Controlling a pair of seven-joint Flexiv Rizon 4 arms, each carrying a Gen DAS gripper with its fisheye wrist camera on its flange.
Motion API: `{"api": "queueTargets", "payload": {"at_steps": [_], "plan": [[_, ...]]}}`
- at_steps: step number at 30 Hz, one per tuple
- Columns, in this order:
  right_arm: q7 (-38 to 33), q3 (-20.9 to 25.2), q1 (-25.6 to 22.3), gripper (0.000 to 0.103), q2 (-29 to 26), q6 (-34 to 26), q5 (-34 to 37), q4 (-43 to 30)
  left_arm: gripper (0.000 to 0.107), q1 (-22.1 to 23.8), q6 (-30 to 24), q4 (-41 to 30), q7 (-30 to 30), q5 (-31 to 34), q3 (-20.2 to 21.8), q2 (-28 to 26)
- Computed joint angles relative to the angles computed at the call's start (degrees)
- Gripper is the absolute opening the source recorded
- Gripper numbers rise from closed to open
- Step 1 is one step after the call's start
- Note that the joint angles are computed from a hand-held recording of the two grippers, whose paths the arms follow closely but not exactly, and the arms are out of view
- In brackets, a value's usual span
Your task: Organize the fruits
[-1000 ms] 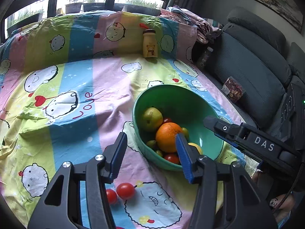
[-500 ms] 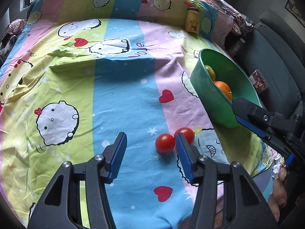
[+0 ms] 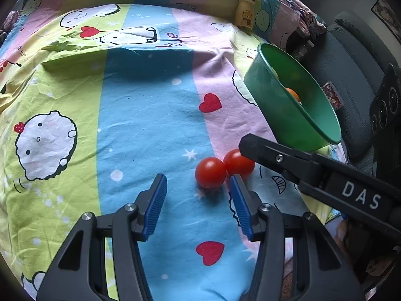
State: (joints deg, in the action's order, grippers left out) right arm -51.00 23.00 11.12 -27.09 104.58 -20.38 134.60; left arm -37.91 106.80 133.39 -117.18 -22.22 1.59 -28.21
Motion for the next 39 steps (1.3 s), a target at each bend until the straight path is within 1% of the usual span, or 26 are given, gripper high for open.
{"api": "queueTargets", "payload": {"at_steps": [2,5,7,8,11,12,13,14,15,16,19,21,23,25,27,29,32,34,35,37,38,39], "plan": [[0.19,-0.55,0.78,0.04,-0.16,-1.07,0.12,-0.38,0.051,2.2,0.24,-0.03,-0.4,1.21,-2.12,-0.33],[-0.25,-2.37,3.16,0.04,0.07,-2.12,0.96,-0.6,0.05,1.94,0.44,-0.43,-0.62,1.41,-1.75,-0.76],[-0.5,-5.51,6.92,0.04,0.6,-2.89,2.3,-0.65,0.049,2.64,0.96,-0.46,-0.92,1.71,-2.22,-0.98],[-0.67,-6.36,8.01,0.04,0.6,-3.3,2.81,-0.81,0.048,3.17,1.64,-0.35,-1.12,2.05,-2.59,-1.16],[-1.43,-6.37,8.69,0.04,0.12,-4.66,3.6,-1.56,0.04,2.91,2.13,-0.41,-1.05,1.81,-2.36,-1.46],[-1.68,-7.24,9.74,0.04,0.22,-4.59,4.04,-1.52,0.038,3.17,2.48,-0.46,-0.89,2.06,-2.56,-1.62],[-2.0,-7.89,10.5,0.04,0.39,-4.57,4.38,-1.43,0.034,4.6,3.07,-0.31,-1.09,2.92,-3.83,-1.75],[-2.3,-8.15,10.88,0.04,0.36,-4.43,4.69,-1.45,0.032,7.07,3.78,-0.18,-1.61,4.38,-6.03,-2.0],[-2.52,-8.84,11.67,0.035,0.39,-4.35,5.06,-1.42,0.026,9.04,3.99,-0.29,-3.29,7.05,-7.25,-2.23],[-2.75,-9.24,12.14,0.034,0.35,-4.31,5.36,-1.47,0.027,9.41,4.51,-0.1,-2.43,6.0,-8.05,-2.32],[-3.56,-9.61,12.65,0.034,0.32,-3.73,6.04,-1.39,0.027,7.83,3.95,-0.39,-2.07,5.46,-6.6,-2.18],[-3.92,-8.49,11.52,0.034,0.12,-3.72,6.2,-1.59,0.026,6.8,3.42,-0.62,-1.81,4.87,-5.76,-2.02],[-4.19,-6.76,9.64,0.034,-0.04,-3.21,6.24,-1.67,0.026,4.25,2.97,-0.91,-0.98,3.57,-3.65,-1.67],[-4.45,-6.94,9.61,0.034,0.65,-1.72,6.66,-1.03,0.026,0.16,2.77,-1.26,0.58,1.32,-0.28,-1.15],[-4.7,-6.96,9.26,0.034,1.77,0.49,7.06,-0.01,0.026,-6.18,1.96,-2.12,3.05,-2.85,5.06,-0.84],[-4.81,-6.12,7.72,0.034,2.88,3.65,7.0,1.06,0.026,-11.1,1.56,-2.94,5.76,-6.45,9.13,-0.52],[-4.2,-5.79,5.52,0.034,5.04,8.9,6.68,2.88,0.026,-15.13,2.53,-4.52,10.23,-10.0,12.54,-0.29],[-3.78,-7.03,5.39,0.034,6.95,11.77,7.25,4.01,0.026,-18.48,2.24,-6.27,13.34,-13.65,15.45,-0.64],[-3.99,-8.51,6.48,0.034,8.19,12.44,8.62,4.42,0.026,-19.25,2.09,-7.29,14.57,-14.98,16.09,-0.77],[-5.28,-11.99,9.55,0.034,10.55,12.75,12.8,4.61,0.026,-17.44,2.74,-8.98,16.42,-15.0,14.47,-0.48],[-5.35,-12.76,9.71,0.034,11.14,12.91,13.85,4.33,0.026,-16.88,2.94,-10.15,17.54,-15.19,13.91,-0.63],[-4.72,-12.71,8.71,0.034,11.28,13.07,13.74,3.88,0.027,-16.79,3.03,-11.4,18.86,-15.66,13.73,-0.96]]}}
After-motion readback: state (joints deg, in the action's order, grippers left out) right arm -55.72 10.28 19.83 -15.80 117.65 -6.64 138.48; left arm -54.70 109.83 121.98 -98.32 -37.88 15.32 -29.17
